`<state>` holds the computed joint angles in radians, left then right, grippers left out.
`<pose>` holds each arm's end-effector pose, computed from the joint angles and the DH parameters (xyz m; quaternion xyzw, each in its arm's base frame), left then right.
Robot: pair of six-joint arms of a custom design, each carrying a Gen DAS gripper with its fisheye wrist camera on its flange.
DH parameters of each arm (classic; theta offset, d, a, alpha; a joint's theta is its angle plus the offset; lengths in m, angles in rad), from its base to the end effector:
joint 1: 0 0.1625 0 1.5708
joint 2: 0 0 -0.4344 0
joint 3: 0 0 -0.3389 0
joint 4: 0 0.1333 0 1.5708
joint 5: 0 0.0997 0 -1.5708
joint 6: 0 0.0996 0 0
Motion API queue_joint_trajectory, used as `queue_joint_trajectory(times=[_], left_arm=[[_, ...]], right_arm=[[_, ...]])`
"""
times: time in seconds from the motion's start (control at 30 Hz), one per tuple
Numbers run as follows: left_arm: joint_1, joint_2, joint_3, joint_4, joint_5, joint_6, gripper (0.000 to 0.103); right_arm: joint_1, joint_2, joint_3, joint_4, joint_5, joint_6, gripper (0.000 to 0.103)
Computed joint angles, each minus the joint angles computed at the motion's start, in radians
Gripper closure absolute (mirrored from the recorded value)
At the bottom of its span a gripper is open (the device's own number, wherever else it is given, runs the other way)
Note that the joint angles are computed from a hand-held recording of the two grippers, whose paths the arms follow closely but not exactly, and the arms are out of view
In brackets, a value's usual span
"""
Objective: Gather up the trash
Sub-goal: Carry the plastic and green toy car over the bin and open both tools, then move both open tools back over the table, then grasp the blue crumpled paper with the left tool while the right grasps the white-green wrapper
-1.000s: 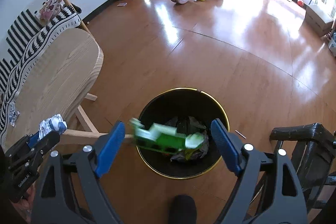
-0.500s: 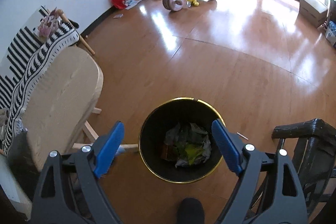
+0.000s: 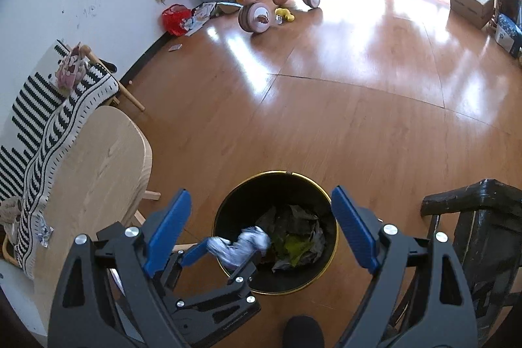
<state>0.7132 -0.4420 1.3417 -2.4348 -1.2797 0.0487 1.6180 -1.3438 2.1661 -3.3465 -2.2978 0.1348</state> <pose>-0.4232 -0.5802 -0.0160 0.4354 0.8883 -0.0408 0.1403 0.0881 -0.4431 0.3757 -0.1993 -0.8225 0.4558 0.2756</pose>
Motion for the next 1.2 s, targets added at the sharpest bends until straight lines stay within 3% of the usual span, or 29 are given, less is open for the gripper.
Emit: queue_joint_trajectory(times=[0.23,0.43,0.5,0.7,0.83,0.97,1.1,1.2], left_arm=[[0.002,-0.035,0.004,0.000,0.017,0.005,0.023],[0.035,-0.192,0.054,-0.011,0.064,-0.009,0.022],[0.053,-0.256,0.073,-0.027,0.119,0.000,0.020],[0.160,-0.425,0.075,-0.072,0.381,0.040,0.014],[0.262,-0.468,-0.042,-0.015,0.505,0.023,0.014],[0.336,-0.430,-0.215,-0.001,0.622,0.175,0.014],[0.384,-0.334,-0.435,0.072,0.624,0.366,0.014],[0.404,-0.254,-0.578,0.157,0.594,0.444,0.014]], right_arm=[[0.027,0.018,-0.020,-0.002,-0.010,-0.004,0.018],[0.074,0.095,-0.086,0.015,0.006,-0.011,0.018],[0.101,0.148,-0.134,0.038,0.013,-0.019,0.018],[0.191,0.325,-0.304,0.132,0.031,-0.047,0.018],[0.246,0.465,-0.446,0.221,0.054,-0.094,0.017],[0.282,0.586,-0.582,0.326,0.089,-0.141,0.017],[0.304,0.709,-0.742,0.455,0.118,-0.152,0.017],[0.313,0.785,-0.835,0.516,0.125,-0.149,0.017]])
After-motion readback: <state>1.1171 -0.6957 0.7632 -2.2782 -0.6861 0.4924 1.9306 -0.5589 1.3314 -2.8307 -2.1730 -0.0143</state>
